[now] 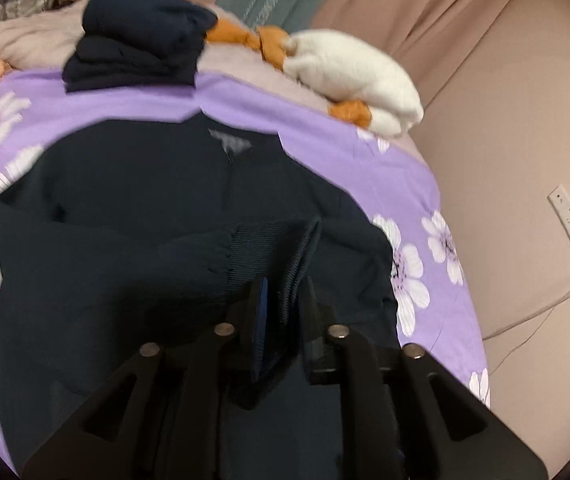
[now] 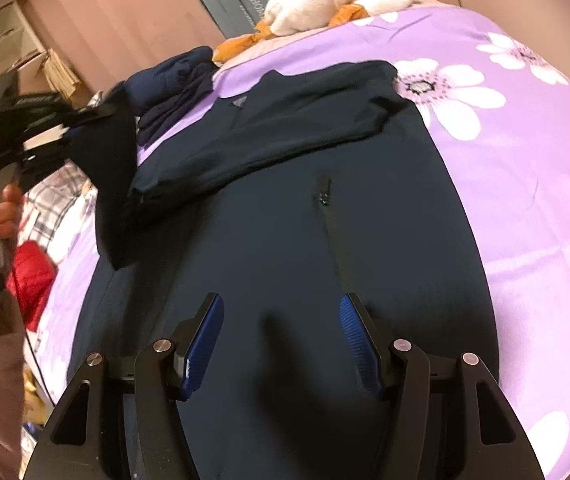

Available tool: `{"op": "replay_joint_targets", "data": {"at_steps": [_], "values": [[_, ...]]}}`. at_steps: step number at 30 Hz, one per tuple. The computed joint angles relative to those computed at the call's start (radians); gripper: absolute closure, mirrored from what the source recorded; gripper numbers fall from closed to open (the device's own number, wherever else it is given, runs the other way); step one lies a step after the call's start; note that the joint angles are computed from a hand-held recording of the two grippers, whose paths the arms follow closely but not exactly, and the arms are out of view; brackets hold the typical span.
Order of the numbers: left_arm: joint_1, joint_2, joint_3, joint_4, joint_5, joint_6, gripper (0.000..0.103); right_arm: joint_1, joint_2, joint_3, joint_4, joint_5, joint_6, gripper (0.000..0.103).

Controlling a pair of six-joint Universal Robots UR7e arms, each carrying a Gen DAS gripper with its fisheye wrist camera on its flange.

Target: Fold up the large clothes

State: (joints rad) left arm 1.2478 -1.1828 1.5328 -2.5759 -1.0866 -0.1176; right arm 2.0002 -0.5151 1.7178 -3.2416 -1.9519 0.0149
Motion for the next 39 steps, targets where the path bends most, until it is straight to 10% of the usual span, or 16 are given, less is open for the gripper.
{"op": "replay_joint_targets", "data": {"at_steps": [3,21,30,34,39], "values": [[0.022,0.023,-0.019,0.03,-0.084,-0.066,0.038,-0.005,0.001,-0.002,0.008,0.004,0.011,0.042],[0.13,-0.315,0.272,-0.097,0.108,-0.013,0.03,-0.05,0.155,-0.331,0.227,0.265,0.06,0.036],[0.218,-0.429,0.384,-0.101,0.065,-0.09,0.03,-0.039,0.302,-0.617,0.453,0.208,0.103,0.036],[0.257,-0.422,0.372,-0.096,-0.003,-0.121,0.03,-0.003,0.339,-0.685,0.53,0.066,0.054,0.094],[0.306,-0.374,0.304,-0.079,-0.137,-0.171,0.03,0.03,0.313,-0.638,0.455,0.035,-0.015,0.097]]}}
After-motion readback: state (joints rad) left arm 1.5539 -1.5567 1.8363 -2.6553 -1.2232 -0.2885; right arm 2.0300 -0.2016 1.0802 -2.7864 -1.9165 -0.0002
